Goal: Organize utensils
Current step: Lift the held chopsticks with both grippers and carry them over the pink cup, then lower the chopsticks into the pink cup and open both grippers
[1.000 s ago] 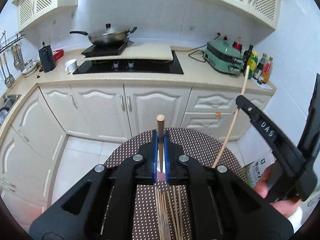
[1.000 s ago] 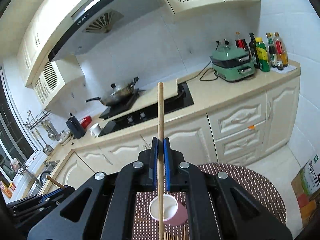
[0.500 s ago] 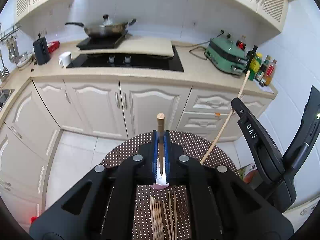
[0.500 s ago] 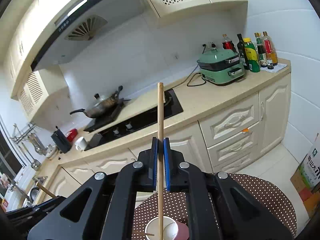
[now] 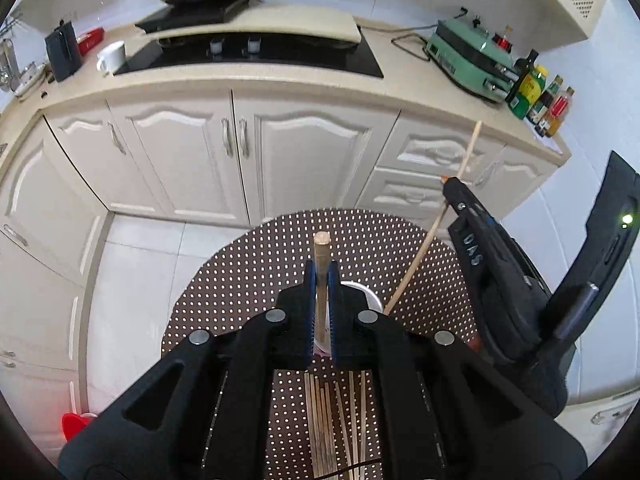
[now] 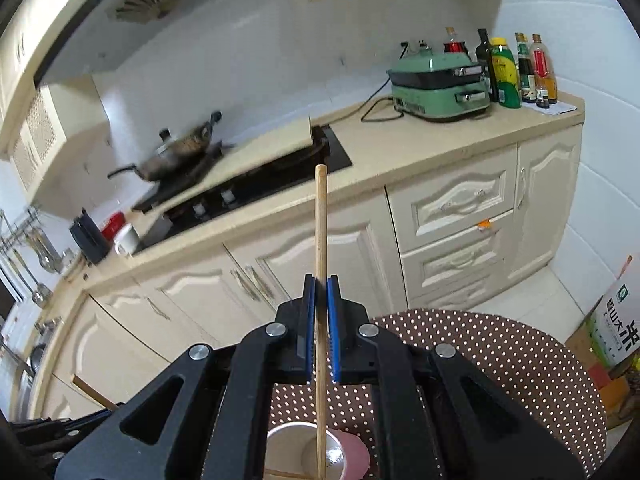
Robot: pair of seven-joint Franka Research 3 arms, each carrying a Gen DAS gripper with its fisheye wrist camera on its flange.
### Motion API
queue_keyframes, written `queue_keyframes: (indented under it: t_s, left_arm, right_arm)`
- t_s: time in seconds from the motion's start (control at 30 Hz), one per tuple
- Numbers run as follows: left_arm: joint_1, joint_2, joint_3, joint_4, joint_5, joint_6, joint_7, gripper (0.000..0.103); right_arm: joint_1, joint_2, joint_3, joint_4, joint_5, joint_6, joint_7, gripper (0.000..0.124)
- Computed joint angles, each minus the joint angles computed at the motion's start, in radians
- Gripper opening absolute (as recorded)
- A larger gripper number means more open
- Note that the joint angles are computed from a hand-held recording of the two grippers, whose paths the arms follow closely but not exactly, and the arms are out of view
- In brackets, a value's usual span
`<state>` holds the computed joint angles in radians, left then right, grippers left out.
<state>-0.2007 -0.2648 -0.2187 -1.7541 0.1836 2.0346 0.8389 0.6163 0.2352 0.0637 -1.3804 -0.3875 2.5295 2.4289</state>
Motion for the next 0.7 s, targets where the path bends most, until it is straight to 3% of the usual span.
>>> queue_keyframes:
  t_s: [0.2, 0.5, 0.7]
  left_arm:
    - [0.000, 0.016, 0.019, -0.026, -0.052, 0.000, 0.029, 0.006]
    - [0.006, -0.002, 0.022, -0.086, -0.031, 0.089, 0.078, 0.008]
    - [0.009, -0.013, 0.021, -0.109, -0.046, 0.075, 0.074, 0.010]
  right_arm:
    - [-0.008, 0.014, 0.023, -0.010, 0.080, -0.048, -0.081, 0.005]
    - [-0.022, -0.002, 0.043, -0.033, 0.197, -0.092, -0.197, 0.009]
    - [-0.031, -0.048, 0.048, -0.075, 0.219, -0.100, -0.230, 0.026]
